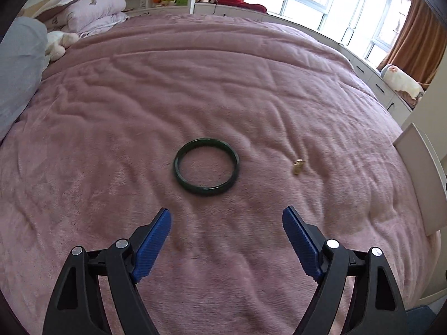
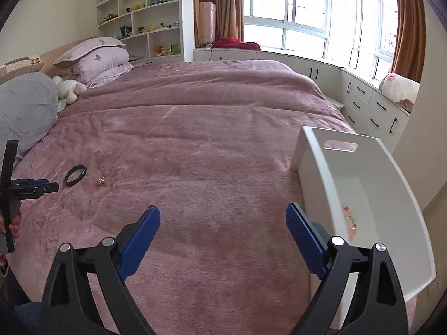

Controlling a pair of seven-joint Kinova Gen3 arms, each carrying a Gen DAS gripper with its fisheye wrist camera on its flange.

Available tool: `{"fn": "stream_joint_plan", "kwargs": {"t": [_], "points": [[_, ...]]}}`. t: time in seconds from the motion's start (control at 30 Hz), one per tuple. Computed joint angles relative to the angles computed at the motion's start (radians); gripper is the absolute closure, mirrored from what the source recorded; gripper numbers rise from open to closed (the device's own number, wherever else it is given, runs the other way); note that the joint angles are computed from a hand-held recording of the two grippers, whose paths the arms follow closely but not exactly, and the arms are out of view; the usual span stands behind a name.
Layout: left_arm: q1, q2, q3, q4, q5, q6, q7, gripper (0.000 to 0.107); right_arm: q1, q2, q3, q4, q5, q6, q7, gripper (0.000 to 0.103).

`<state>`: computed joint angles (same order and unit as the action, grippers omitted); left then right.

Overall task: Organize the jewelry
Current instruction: 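Move both open tools back over the green bangle and gold studs on the bed, then grasp the green jade bangle rim with the left tool while the right tool grasps the gold heart studs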

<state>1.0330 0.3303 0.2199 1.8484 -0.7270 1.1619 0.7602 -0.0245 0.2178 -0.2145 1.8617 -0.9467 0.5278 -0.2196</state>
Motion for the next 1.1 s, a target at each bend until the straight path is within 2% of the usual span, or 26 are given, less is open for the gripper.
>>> {"fn": "stream_joint_plan", "kwargs": {"t": [0.1,0.27,0.43,0.47,0.57,0.67,0.83,0.97,1.1], "points": [[-0.009,-0.025,-0.002,0.049,0.017,-0.029,0.040,0.024,-0.066,0.010,-0.019,0.004,0.051,-0.029,-0.057,0.012],[-0.023,-0.058,0.004,0.127,-0.010,-0.075,0.123,0.024,-0.179,0.044,-0.063,-0.012,0.171,-0.060,-0.183,0.014],[-0.064,-0.077,0.005,0.185,-0.039,-0.140,0.162,0.025,-0.270,0.082,-0.105,-0.045,0.308,-0.071,-0.274,0.023],[-0.073,-0.078,0.005,0.191,-0.045,-0.151,0.165,0.025,-0.292,0.088,-0.111,-0.050,0.339,-0.076,-0.289,0.028],[-0.107,-0.073,0.000,0.208,-0.055,-0.195,0.160,0.025,-0.329,0.104,-0.137,-0.057,0.414,-0.099,-0.300,0.037],[-0.143,-0.059,-0.013,0.211,-0.031,-0.231,0.130,0.025,-0.373,0.139,-0.148,-0.081,0.485,-0.102,-0.336,0.041],[-0.123,-0.037,-0.035,0.207,-0.059,-0.216,0.193,0.024,-0.389,0.223,-0.176,-0.160,0.522,-0.050,-0.384,0.041],[-0.134,0.005,-0.033,0.162,-0.012,-0.169,0.114,0.037,-0.446,0.276,-0.146,-0.220,0.580,-0.020,-0.460,0.043],[-0.105,0.017,-0.045,0.155,-0.008,-0.144,0.114,0.045,-0.477,0.309,-0.133,-0.251,0.632,-0.003,-0.518,0.046]]}}
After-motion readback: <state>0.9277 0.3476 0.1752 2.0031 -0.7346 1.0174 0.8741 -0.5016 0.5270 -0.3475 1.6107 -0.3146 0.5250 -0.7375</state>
